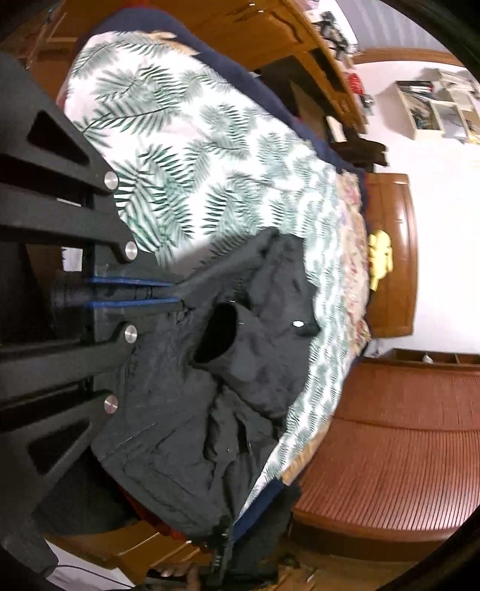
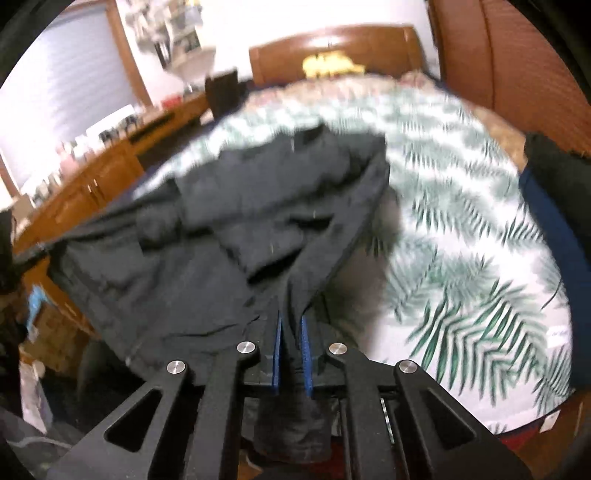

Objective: Fold large clothes
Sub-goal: 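Grasp the jacket hem with both grippers and lift it up, then carry the hem over toward the collar with both grippers, folding the jacket in half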

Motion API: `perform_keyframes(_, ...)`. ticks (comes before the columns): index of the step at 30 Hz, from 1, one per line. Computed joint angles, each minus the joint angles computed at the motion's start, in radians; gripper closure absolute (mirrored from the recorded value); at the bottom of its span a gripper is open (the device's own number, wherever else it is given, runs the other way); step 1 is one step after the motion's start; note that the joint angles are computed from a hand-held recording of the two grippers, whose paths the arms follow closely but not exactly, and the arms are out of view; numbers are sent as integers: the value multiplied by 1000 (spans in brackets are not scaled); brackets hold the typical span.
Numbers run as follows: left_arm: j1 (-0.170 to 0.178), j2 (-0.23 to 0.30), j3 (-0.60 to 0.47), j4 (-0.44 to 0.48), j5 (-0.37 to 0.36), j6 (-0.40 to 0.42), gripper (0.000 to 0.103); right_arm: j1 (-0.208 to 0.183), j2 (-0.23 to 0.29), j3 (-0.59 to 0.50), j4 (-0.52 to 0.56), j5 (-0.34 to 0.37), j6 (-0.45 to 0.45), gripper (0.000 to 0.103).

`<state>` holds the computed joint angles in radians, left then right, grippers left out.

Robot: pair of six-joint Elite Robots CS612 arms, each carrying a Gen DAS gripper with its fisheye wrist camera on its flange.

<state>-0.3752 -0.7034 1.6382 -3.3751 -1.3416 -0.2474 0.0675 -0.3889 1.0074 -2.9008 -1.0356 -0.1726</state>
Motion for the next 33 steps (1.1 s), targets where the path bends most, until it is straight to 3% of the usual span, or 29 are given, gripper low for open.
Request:
perform_keyframes(7, -11, -53, 43, -76, 26, 49, 101, -14, -48, 55, -168, 63, 82, 97)
perform_keyframes(22, -17, -136, 137, -252, 44, 51, 100, -56, -139, 182, -408, 154, 148, 97)
perform_keyframes(27, -3, -107, 83, -188, 53, 51, 100, -55, -130, 161, -392, 129, 133, 97)
perform_keyframes(33, 37, -35, -61, -37, 4, 34, 100, -37, -56, 23, -235, 38, 73, 97)
